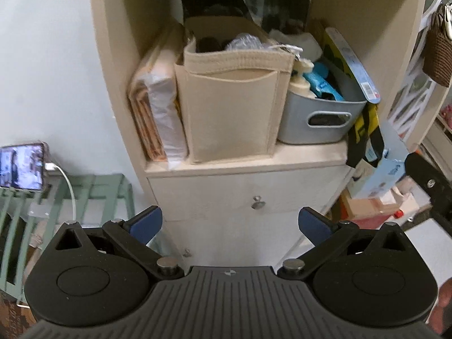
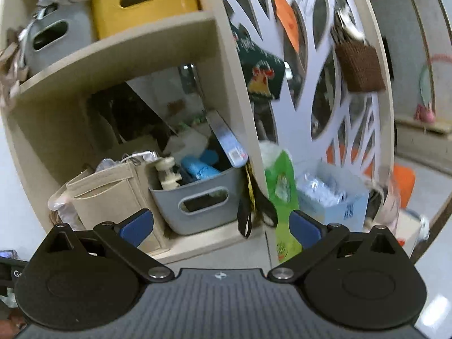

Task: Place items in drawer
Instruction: 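Move the right gripper toward the metal knob of the wooden drawer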

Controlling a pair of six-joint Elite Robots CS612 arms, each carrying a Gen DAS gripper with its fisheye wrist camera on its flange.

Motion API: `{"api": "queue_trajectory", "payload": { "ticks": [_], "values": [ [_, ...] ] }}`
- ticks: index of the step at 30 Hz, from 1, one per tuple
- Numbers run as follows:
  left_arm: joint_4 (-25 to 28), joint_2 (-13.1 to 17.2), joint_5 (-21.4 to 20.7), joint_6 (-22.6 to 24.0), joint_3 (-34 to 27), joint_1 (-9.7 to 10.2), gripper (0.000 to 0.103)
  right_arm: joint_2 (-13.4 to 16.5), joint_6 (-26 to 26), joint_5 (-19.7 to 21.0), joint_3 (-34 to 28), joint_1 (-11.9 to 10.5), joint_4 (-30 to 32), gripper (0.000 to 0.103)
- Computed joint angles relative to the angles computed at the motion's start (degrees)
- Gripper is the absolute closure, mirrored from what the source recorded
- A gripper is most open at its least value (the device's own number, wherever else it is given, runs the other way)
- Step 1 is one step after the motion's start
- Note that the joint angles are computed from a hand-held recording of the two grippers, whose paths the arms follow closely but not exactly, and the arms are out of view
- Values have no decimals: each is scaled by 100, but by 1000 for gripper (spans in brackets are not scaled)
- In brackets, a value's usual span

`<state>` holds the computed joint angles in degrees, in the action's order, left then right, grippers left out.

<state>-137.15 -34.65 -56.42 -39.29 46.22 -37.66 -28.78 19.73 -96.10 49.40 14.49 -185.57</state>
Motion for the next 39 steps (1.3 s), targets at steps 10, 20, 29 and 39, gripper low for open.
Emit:
{"api": "queue_trajectory", "payload": {
  "ticks": [10, 20, 29, 39],
  "values": [
    [-2572, -408, -357, 164, 1175, -16, 0, 111, -49, -4, -63, 74, -485, 0],
    [-1897, -597, -808, -793, 1461, 21, 0, -204, 695, 794, 623, -27, -473, 0],
    [-2821, -666, -276, -171, 1653, -120, 0, -199, 1512, 1247, 1049, -134, -1802, 0],
    [-2246, -440, 3, 631, 1139, -177, 0, -224, 1400, 1272, 888, -129, -985, 0]
  ]
}}
